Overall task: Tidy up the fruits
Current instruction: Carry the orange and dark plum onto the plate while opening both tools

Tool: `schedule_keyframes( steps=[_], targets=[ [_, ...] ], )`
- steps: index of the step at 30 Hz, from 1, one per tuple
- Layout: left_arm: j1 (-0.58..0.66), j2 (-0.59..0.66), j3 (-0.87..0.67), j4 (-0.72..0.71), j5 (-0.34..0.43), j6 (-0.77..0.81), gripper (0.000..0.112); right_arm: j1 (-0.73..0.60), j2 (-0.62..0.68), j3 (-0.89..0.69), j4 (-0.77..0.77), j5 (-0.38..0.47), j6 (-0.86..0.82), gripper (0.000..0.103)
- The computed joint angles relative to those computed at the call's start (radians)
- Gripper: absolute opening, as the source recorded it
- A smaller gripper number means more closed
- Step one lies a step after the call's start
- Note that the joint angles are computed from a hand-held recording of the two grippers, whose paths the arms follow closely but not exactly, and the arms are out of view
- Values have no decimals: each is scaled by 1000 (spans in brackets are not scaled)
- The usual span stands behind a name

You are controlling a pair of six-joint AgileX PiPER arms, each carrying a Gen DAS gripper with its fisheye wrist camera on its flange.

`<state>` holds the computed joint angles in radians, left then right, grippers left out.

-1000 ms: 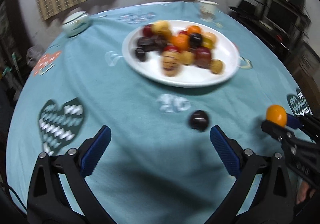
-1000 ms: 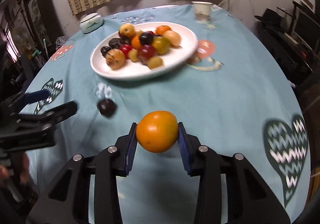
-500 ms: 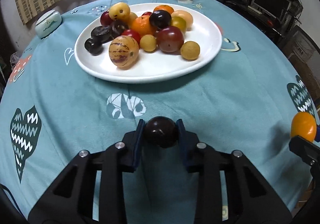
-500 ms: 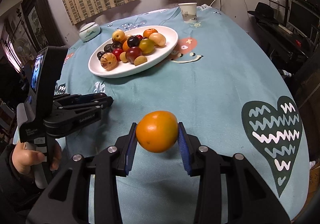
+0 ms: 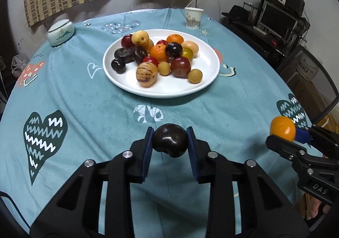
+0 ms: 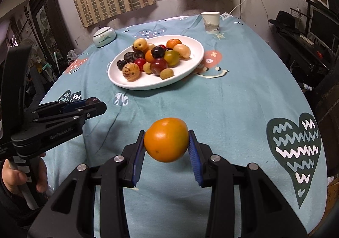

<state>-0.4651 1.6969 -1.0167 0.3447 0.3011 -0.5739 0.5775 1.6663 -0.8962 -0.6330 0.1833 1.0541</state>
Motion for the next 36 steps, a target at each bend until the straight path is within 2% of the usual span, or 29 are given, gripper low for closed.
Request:
schedule_keyframes(
  steps=[11,17,20,24,27,30,36],
  targets=[
    [98,-55,40,-202,-26,225,31,50,69,-114,90,62,-96,40],
    [138,-27,-34,-274,19,321,32,44,114,-183,249,83,-275,40],
    [159,24,-145,-300,79,367,32,20,153,-268,386,121,-452,40],
    [187,167,-398,-277,197,372,32,-37,236,-433,520,187,-632,39],
    [211,296,-599,-341,295,432,32,-76,321,-574,554,241,-683,39],
    [212,409,-760,-328,371,423,32,-102,418,-730,524,302,-682,39],
    [226,552,-959,-367,474,449,32,-138,588,-980,563,431,-752,39]
  ],
)
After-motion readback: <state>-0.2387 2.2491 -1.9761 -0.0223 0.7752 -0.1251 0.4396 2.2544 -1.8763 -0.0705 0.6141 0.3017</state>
